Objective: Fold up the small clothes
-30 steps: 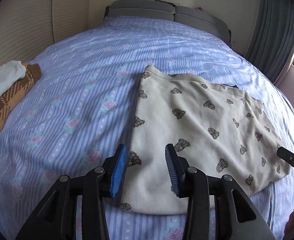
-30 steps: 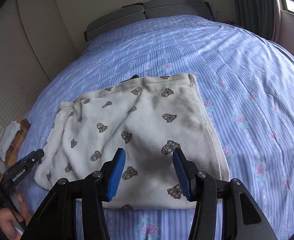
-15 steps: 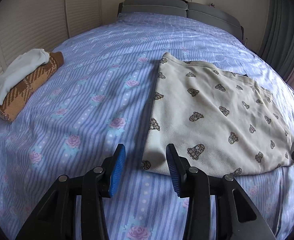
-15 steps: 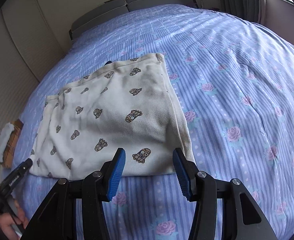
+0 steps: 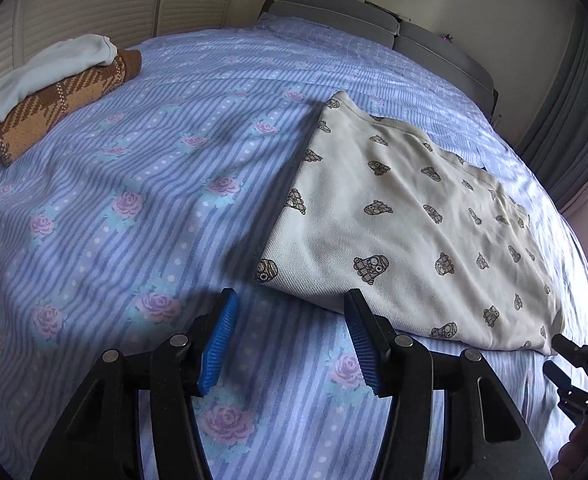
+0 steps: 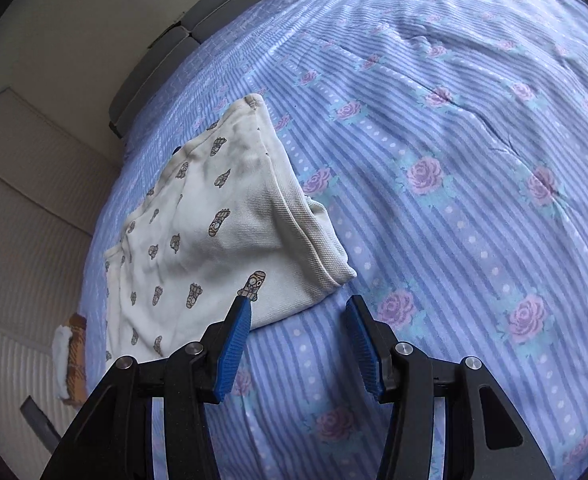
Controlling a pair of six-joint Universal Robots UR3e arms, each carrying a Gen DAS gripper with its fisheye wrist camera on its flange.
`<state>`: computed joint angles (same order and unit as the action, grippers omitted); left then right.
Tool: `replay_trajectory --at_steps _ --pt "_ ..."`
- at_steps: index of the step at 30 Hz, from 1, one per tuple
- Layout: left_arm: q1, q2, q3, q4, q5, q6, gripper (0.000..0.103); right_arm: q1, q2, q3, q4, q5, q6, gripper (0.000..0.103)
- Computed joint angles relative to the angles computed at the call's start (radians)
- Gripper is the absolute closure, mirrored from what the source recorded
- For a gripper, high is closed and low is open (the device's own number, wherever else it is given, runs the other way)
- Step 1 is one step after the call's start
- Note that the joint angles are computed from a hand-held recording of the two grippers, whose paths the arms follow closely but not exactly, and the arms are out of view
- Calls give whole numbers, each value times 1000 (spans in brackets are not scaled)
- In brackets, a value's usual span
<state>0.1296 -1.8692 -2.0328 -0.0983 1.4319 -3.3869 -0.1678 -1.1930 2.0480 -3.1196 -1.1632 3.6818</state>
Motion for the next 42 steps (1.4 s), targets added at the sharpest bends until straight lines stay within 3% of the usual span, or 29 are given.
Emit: replay_trajectory --at_steps 13,16,19,22,23,25,35,42 --pt "79 -59 26 41 -178 -152 50 46 149 -86 -172 -26 97 52" --pt "75 -82 49 44 -181 -188 60 42 160 -92 -184 -23 89 52" --pt "86 -93 54 48 -211 -201 81 39 174 -113 -186 -16 79 53" --pt "78 -85 50 45 -198 -197 89 38 186 -144 -160 -22 67 72" --pt "72 -78 42 52 -182 -197 90 30 188 -145 -155 -13 65 86" --pt "61 -68 26 75 -157 -202 92 12 191 -131 -166 17 68 94" --pt "62 8 0 61 -124 -179 93 -11 95 -34 -204 35 57 99" --pt "106 167 -90 -20 -155 -135 93 -41 -37 69 -167 86 51 99"
